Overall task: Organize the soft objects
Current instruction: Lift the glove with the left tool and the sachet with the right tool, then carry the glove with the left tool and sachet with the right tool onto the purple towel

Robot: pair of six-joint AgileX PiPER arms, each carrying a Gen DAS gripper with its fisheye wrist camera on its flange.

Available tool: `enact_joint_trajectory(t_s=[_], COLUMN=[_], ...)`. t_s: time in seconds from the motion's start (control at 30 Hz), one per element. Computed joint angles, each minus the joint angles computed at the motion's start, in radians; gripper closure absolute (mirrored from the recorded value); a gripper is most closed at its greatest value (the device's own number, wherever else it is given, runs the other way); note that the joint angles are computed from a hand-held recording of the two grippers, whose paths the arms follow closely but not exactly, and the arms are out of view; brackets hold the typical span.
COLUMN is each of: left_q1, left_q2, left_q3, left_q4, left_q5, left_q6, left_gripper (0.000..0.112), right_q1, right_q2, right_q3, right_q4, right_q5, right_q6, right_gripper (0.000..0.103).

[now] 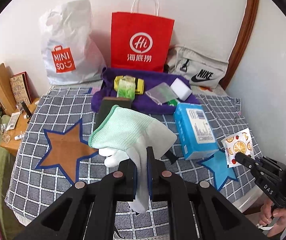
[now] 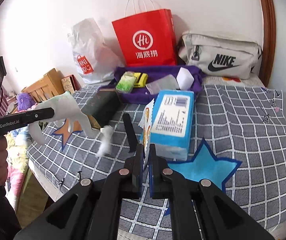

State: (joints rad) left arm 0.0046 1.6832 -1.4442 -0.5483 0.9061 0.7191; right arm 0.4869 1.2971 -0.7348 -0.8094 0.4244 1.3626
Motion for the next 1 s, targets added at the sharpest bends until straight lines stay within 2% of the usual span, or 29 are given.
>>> enact_joint_trajectory(t_s=[0.23, 0.53, 1.0], left_q1=[-0.002, -0.012, -0.061], left_q2=[0.004, 0.067, 0.25], left_q3=[-0.043, -0.151, -0.457], left_q4=[0.003, 0.022, 0.093], left_q5=[0.02, 0.045, 0.104], left_q6=[-0.02, -0.077, -0.198], left_gripper=[0.104, 0.104, 0.104], right_q1=[-0.001, -0.082, -0.23], right_q2=[-0.005, 0.055, 0.149], right_q3=[-0.05, -0.177, -0.353], right_q4=[0.045, 0.186, 0.32], right_q5=[0.026, 0.041, 0.044], right_q6=[-0.069, -0.284, -0.517], right_gripper=[0.098, 0.098, 0.098])
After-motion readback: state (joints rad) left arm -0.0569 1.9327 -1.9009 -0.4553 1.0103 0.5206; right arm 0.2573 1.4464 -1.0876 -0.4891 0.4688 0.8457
